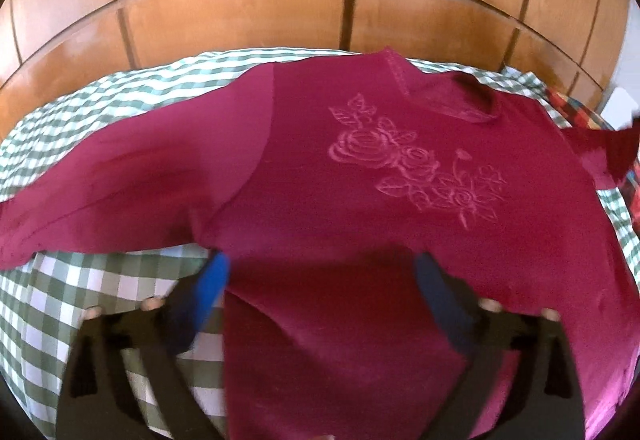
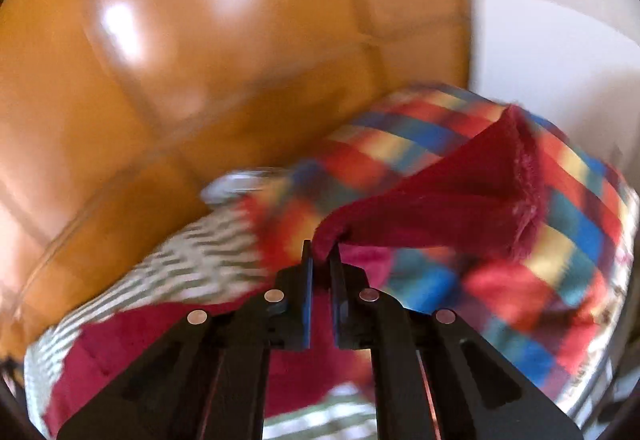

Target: Fold small clothes

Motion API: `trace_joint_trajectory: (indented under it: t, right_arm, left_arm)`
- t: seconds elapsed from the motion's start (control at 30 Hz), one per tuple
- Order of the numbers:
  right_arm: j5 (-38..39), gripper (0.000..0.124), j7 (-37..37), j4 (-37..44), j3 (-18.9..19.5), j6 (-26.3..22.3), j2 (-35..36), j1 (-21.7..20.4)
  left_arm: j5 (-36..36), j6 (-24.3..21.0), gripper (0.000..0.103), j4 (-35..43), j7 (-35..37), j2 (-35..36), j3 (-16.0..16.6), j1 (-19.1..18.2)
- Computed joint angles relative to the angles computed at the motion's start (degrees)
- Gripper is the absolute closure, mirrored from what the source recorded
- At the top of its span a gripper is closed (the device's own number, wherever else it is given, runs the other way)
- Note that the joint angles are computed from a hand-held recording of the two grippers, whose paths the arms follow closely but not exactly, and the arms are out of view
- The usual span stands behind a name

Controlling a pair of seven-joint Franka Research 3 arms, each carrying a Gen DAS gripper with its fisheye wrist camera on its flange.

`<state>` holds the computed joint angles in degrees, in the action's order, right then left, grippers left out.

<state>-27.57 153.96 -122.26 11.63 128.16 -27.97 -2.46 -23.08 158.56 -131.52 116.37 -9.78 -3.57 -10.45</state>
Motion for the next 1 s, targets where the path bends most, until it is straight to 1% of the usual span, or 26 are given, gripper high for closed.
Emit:
trace_joint_trajectory:
  t: [0.03, 0.07, 0.1, 0.2, 0.3, 0.37, 0.4, 0.47, 0.5, 0.53, 0.57, 0.67, 0.73, 0.8, 0.87, 0.9, 0.93, 1.0]
  right_arm:
    - [0.0, 0.118, -0.8, 1.6, 0.6, 1.5, 1.9, 0.8]
    - [0.2, 0.118, -1.5, 3.8, 1.2, 3.5, 4.7, 1.9]
    - [0.5, 0.118, -2.3, 6.0, 1.7, 5.8, 7.6, 3.3]
    - [2.5, 0.118, -5.8, 11.9, 2.0, 12.3, 15.8, 8.7]
    - [5.9, 0.118, -11.0, 18.3, 2.2, 16.7, 24.6, 14.5]
    - [8.8, 0.118, -15.5, 22.0, 2.3, 17.2, 29.1, 17.6]
    - [10.0, 0.118, -17.9, 24.6, 2.6, 16.2, 32.0, 19.2]
    - [10.1, 0.111, -18.8, 27.2, 2.1, 14.8, 34.6, 21.5]
    - [10.2, 0.088, -17.9, 26.6, 1.5, 15.5, 34.4, 22.3]
    - [8.8, 0.058, -15.6, 24.9, 0.5, 16.3, 33.1, 23.2]
    - [7.5, 0.053, -13.8, 23.2, -0.5, 17.1, 31.8, 23.8]
    - [7.5, 0.053, -11.6, 15.4, -3.0, 18.7, 25.6, 24.4]
    - [5.4, 0.053, -8.2, 9.3, -2.7, 16.2, 20.0, 23.7]
    - [5.5, 0.053, -6.1, 3.8, -2.0, 12.9, 14.5, 22.0]
    - [6.8, 0.053, -3.9, -1.7, -1.1, 10.6, 9.2, 20.1]
    - [8.4, 0.053, -2.9, -5.2, -1.1, 9.7, 5.9, 19.3]
    - [9.7, 0.053, -2.5, -7.2, -0.9, 9.3, 3.9, 18.7]
    - [11.8, 0.053, -1.1, -10.9, -0.4, 9.5, 0.4, 17.1]
  left_arm:
    - [2.2, 0.4, 0.003, -0.2, -2.4, -0.3, -0.7, 0.8]
    - [2.0, -0.2, 0.003, -0.1, -2.7, -0.5, -0.5, 0.6]
    - [0.7, -1.6, 0.003, 0.4, -2.8, -0.8, 0.1, 0.4]
    - [-2.0, -3.4, 0.004, 0.8, -3.9, -2.0, 1.1, 0.2]
    - [-6.8, -5.8, 0.005, 2.2, -3.1, -2.7, 2.4, -0.3]
    - [-11.7, -8.8, 0.010, 3.9, 0.2, -2.7, 3.7, -1.1]
    - [-14.5, -10.9, 0.012, 5.2, 2.2, -2.4, 4.3, -1.3]
    - [-17.2, -11.9, 0.013, 6.4, 3.7, -2.1, 3.9, -0.7]
    - [-19.0, -12.7, 0.015, 7.3, 4.9, -1.7, 3.9, -0.5]
    - [-20.0, -13.3, 0.016, 8.0, 5.7, -1.3, 3.7, -0.1]
    - [-20.9, -13.9, 0.020, 9.0, 6.3, -0.5, 3.4, 0.3]
    - [-20.4, -15.6, 0.032, 12.2, 5.8, 2.5, 1.9, 2.0]
    - [-18.7, -16.2, 0.033, 14.8, 4.3, 5.4, 0.5, 3.1]
    - [-16.2, -15.7, 0.033, 16.7, 1.7, 7.6, -1.0, 4.2]
    - [-14.0, -15.8, 0.034, 19.2, -1.1, 10.6, -2.2, 5.1]
    - [-13.3, -15.9, 0.039, 19.9, -2.0, 11.4, -2.8, 5.6]
    - [-11.8, -16.0, 0.044, 21.1, -3.7, 12.8, -3.3, 5.9]
    - [-8.1, -16.5, 0.069, 23.1, -7.1, 14.9, -4.5, 6.3]
